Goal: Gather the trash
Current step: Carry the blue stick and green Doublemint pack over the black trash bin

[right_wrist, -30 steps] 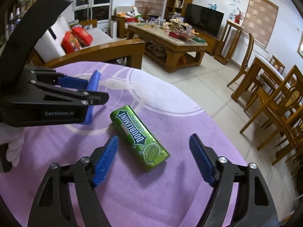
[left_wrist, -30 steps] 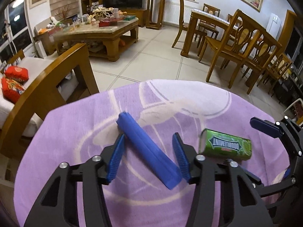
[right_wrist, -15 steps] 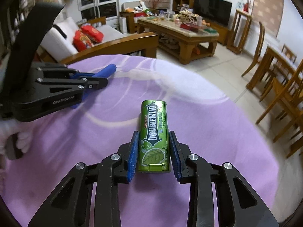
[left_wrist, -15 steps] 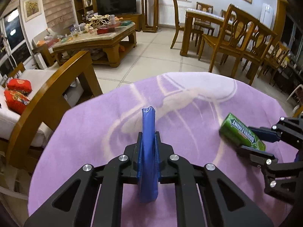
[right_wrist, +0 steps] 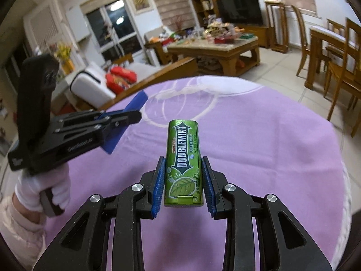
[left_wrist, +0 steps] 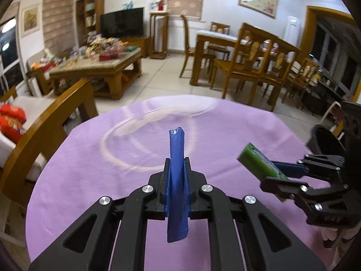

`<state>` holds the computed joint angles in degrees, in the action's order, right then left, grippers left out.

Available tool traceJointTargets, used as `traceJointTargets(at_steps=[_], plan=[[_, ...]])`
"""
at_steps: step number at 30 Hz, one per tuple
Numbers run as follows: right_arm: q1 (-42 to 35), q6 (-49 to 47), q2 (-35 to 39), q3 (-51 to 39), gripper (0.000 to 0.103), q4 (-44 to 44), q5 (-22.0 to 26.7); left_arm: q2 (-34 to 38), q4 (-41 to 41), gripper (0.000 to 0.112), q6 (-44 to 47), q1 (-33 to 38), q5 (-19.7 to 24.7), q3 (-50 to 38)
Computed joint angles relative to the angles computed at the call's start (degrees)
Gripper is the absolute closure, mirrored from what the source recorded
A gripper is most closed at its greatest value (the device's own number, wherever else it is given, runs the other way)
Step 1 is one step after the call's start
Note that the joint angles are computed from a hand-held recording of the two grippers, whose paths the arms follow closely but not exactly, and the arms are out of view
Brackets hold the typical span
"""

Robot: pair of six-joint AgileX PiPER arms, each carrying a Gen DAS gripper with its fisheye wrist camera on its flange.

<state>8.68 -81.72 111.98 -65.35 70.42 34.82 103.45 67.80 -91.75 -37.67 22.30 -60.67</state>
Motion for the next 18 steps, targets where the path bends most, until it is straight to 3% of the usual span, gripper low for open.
traceJointTargets(at_steps=[8, 12, 18], plan=[[-17.4, -8.2, -8.6, 8.7, 0.072, 4.0, 7.2, 5.6, -2.9, 0.101, 2.8, -8.2, 2.3, -10.1], [-28.3, -10.9, -9.8, 9.5, 0.072, 2.9, 11.6, 11.5, -9.2, 0.101, 10.3, -12.1, 4.5, -20.1], [-44.3, -12.7, -6.9, 5.3, 0.072, -0.1, 18.1, 24.2, -23.3, 0.101, 28.3, -16.8, 10.0, -42.3]])
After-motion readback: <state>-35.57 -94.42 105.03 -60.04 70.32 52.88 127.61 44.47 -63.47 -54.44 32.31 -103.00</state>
